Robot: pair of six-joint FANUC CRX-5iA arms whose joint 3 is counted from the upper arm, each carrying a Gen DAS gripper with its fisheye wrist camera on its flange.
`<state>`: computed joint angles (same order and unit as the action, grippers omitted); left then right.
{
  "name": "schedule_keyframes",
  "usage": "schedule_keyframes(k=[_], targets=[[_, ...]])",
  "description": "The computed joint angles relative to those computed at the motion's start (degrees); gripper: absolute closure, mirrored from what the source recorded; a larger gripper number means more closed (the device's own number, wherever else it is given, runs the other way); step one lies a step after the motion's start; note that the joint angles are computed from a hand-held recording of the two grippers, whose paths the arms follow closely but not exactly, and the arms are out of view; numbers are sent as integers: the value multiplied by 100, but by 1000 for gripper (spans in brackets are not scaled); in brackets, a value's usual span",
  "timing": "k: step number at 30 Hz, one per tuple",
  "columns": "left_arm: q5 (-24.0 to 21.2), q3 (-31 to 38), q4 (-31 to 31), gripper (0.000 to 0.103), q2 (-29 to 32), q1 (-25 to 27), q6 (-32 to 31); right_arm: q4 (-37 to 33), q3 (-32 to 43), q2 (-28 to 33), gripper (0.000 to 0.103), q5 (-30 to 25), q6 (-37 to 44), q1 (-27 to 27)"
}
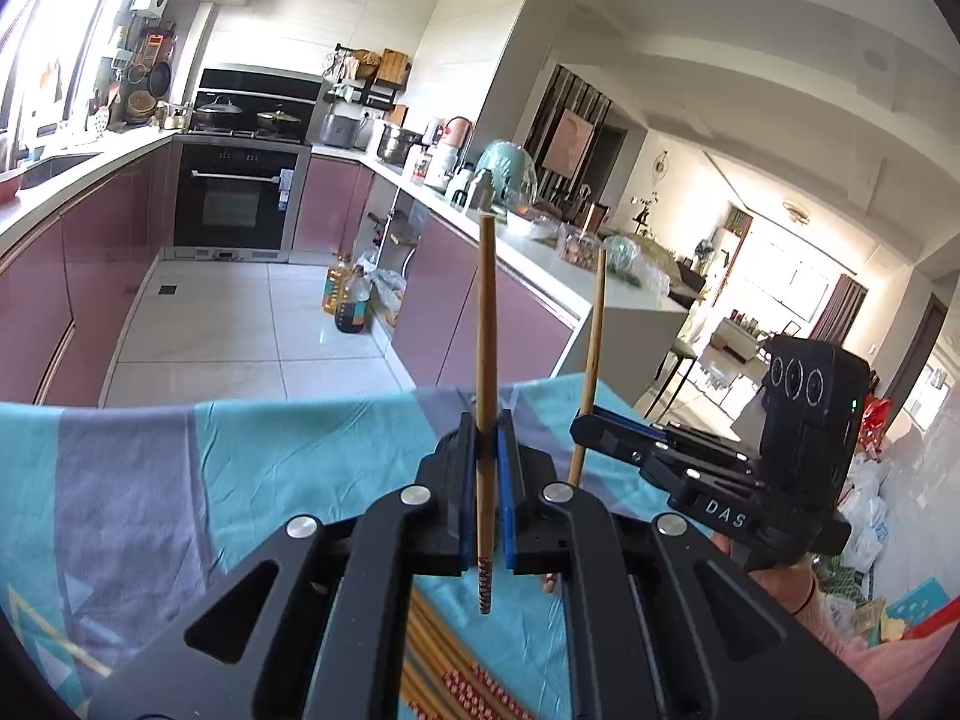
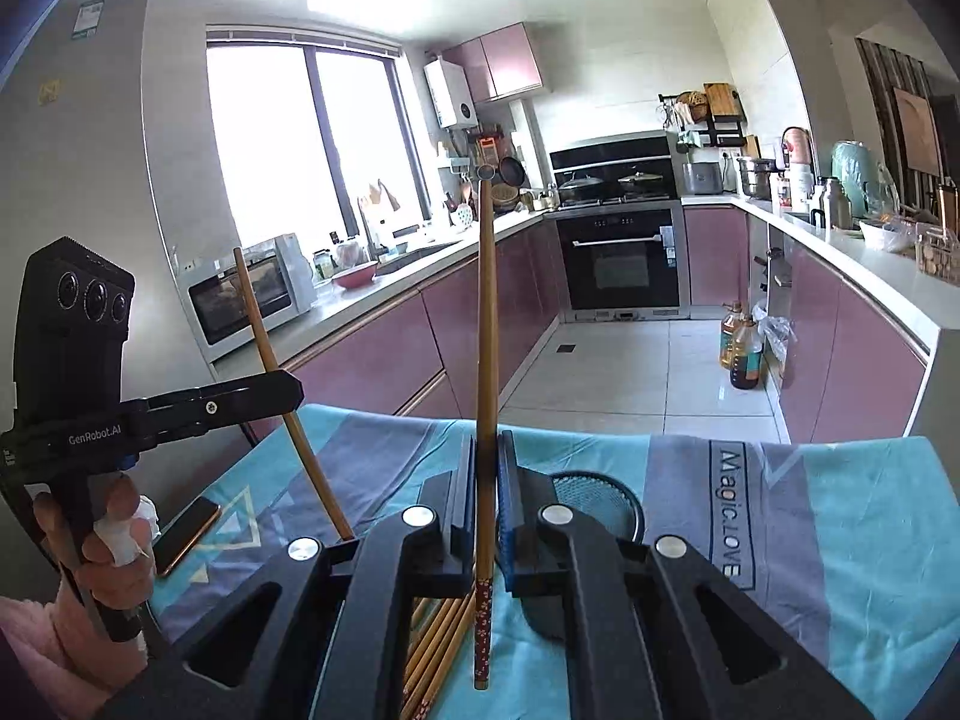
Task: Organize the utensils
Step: 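Lift both held chopsticks upright and lower them into the black mesh cup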
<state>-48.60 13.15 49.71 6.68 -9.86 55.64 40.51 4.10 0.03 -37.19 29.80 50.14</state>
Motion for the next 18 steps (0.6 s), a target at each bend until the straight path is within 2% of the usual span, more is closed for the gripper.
schedule_keyframes(k=[8,12,18], targets=[[-30,1115,31,96,714,-196,356,451,256,232,97,268,-243,-340],[43,1454,-310,96,934,-299,571,684,288,347,97,334,-388,-459],[-604,2263,-1183,96,1475,-425,1104,27,525,559,97,31,133,-476]])
